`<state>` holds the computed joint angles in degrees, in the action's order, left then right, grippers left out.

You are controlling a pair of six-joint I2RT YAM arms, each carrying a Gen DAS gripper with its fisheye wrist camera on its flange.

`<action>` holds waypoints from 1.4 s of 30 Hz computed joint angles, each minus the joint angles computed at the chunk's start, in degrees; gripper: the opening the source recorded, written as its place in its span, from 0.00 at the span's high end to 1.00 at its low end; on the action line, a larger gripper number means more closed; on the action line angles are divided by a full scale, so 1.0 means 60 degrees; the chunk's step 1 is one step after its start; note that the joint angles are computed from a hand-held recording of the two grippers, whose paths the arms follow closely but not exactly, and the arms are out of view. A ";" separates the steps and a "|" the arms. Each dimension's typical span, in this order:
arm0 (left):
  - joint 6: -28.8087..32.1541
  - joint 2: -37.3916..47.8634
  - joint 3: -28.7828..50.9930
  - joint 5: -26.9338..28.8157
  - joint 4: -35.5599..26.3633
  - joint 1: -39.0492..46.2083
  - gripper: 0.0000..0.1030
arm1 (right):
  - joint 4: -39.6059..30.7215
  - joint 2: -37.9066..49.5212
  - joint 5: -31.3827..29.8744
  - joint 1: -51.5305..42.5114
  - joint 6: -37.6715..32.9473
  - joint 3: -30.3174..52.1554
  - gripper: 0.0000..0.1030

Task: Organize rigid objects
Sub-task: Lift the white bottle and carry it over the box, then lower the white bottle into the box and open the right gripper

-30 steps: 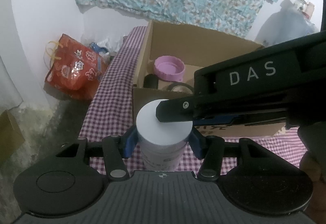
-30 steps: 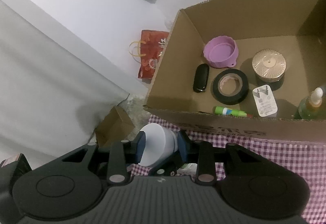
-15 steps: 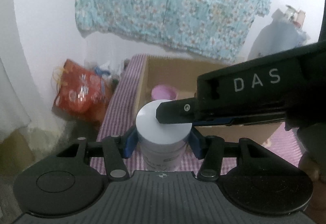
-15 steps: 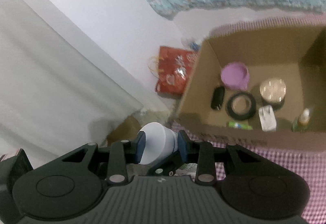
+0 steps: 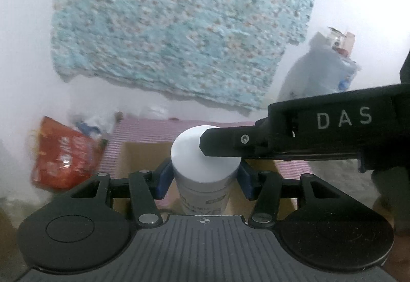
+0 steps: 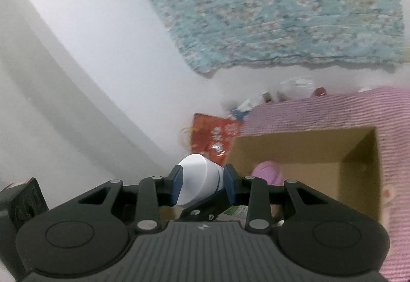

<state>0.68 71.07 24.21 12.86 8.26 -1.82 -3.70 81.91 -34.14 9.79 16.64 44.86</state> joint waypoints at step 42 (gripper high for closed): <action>-0.0439 0.5484 0.2428 -0.1485 0.1053 -0.2496 0.14 | 0.1640 0.4482 -0.0034 -0.2456 -0.2039 0.1109 0.57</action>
